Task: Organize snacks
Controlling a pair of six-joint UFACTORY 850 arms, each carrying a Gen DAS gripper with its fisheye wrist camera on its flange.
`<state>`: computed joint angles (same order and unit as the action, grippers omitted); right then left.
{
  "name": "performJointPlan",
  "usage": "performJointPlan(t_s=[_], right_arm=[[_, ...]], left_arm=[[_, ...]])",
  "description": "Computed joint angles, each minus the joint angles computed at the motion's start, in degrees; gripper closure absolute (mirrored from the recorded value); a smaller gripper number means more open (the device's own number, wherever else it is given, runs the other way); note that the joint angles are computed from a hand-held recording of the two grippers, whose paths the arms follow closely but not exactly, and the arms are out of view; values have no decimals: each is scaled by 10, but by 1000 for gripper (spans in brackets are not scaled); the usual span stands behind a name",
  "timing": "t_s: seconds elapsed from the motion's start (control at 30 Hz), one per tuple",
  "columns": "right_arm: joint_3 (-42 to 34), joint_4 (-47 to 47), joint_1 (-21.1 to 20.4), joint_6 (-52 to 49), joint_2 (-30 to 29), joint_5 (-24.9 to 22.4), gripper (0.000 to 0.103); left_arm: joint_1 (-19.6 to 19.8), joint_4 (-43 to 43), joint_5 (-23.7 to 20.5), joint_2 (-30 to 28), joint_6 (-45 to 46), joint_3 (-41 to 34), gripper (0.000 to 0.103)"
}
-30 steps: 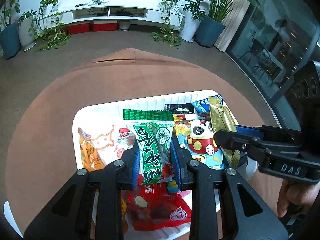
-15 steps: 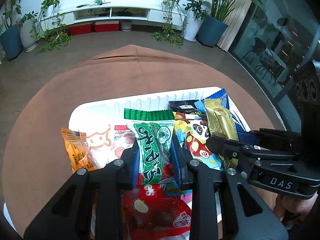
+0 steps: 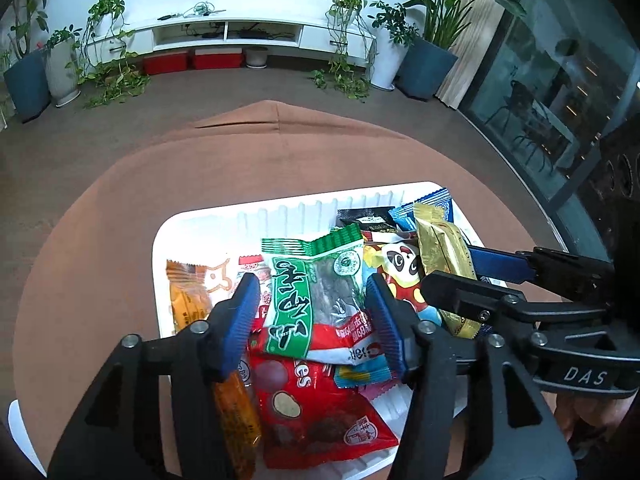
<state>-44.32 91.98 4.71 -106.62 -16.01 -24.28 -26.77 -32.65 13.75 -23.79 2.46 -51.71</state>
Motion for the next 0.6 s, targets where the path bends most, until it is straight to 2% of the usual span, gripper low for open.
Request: performJointPlan(t_s=[0.13,0.2,0.3,0.33,0.4,0.5,0.57,0.6], right_arm=[[7,11,-4,-7,11,0,49],[14,28,-7,-24,21,-2,48],[36,86,-14,-81,49,-9,37],[47,113,-18,-111,63,-14,31],[79,191,-25,-195,98,-27,25],[138,320,-35,-345,159,-61,14],[189,404,-46,-450,211,-104,0],[213,426,-55,-488,234,-134,0]], left_arm=[[-7,-38,9,11,34,8,43],[-12,-65,13,20,60,16,35],[-23,-119,33,44,104,36,23],[-31,-147,48,55,126,46,12],[-50,-205,81,78,175,65,1],[-94,-313,142,112,275,89,0],[-137,-426,202,122,373,91,0],[-164,-486,254,122,415,87,0]])
